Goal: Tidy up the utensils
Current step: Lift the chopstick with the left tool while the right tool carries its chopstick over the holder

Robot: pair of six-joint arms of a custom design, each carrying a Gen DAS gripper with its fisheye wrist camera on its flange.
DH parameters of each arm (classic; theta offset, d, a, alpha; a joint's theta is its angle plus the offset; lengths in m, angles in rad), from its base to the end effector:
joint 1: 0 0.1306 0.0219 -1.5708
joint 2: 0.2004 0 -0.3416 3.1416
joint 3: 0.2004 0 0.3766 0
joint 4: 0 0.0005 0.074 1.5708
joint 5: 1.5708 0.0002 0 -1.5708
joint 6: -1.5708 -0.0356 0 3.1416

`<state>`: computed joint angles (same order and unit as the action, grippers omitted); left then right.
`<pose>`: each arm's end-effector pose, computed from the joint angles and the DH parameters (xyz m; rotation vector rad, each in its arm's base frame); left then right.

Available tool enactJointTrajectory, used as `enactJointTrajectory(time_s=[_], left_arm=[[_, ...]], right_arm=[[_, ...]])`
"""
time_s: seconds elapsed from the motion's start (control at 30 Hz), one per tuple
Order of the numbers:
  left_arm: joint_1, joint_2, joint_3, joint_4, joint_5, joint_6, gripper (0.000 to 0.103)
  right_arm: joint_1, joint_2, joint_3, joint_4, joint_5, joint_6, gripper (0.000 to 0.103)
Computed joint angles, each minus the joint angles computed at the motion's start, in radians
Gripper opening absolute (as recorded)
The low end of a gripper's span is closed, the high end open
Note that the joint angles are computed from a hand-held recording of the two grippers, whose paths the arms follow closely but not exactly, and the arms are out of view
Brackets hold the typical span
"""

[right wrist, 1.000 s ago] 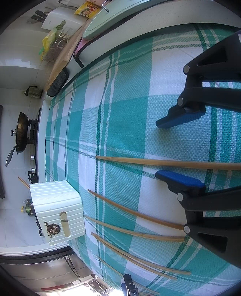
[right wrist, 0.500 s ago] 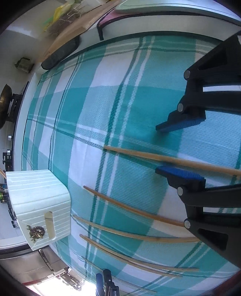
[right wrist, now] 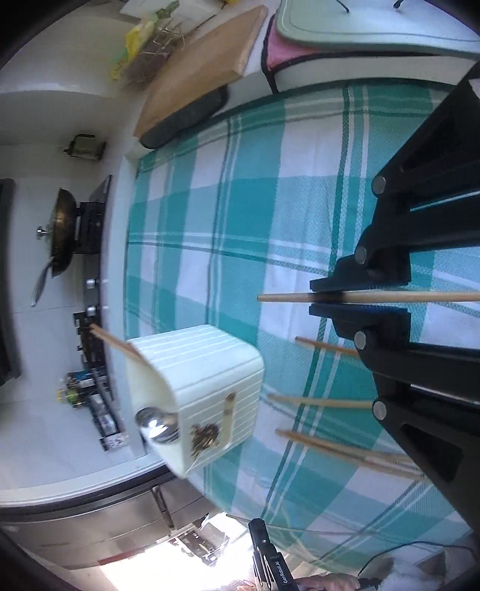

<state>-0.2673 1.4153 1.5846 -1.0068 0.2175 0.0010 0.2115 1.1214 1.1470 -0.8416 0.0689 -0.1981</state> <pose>0.4619 -0.1350 0.4544 0.4211 2.3811 -0.3855 0.3810 0.0788 0.3914 0.0166 2.3871 0.1119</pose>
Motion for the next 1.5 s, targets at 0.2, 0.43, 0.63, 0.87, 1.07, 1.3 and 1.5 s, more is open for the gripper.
enactJointTrajectory(time_s=[0.2, 0.43, 0.63, 0.87, 1.07, 1.3, 1.5], left_arm=[[0.039, -0.145, -0.047, 0.033, 0.09, 0.02, 0.004], [0.039, -0.21, -0.056, 0.046, 0.097, 0.017, 0.004], [0.048, -0.178, 0.034, 0.034, 0.099, 0.017, 0.003], [0.03, -0.026, 0.3, 0.072, 0.078, 0.101, 0.003], [-0.028, 0.149, 0.506, 0.158, -0.024, 0.18, 0.003], [-0.057, 0.427, 0.786, -0.013, -0.025, 0.209, 0.003], [-0.074, 0.684, 1.101, -0.314, -0.013, 0.139, 0.003]], right_arm=[[0.065, -0.191, -0.018, -0.01, 0.042, -0.018, 0.006], [0.15, -0.261, -0.005, 0.009, 0.14, -0.032, 0.006], [0.162, -0.22, 0.07, 0.032, 0.17, 0.001, 0.006], [0.142, -0.081, 0.248, 0.081, 0.166, 0.086, 0.006], [0.132, 0.044, 0.362, 0.22, 0.152, 0.124, 0.006], [0.096, 0.231, 0.445, 0.322, 0.087, 0.103, 0.006], [0.04, 0.441, 0.63, 0.078, -0.043, 0.016, 0.006]])
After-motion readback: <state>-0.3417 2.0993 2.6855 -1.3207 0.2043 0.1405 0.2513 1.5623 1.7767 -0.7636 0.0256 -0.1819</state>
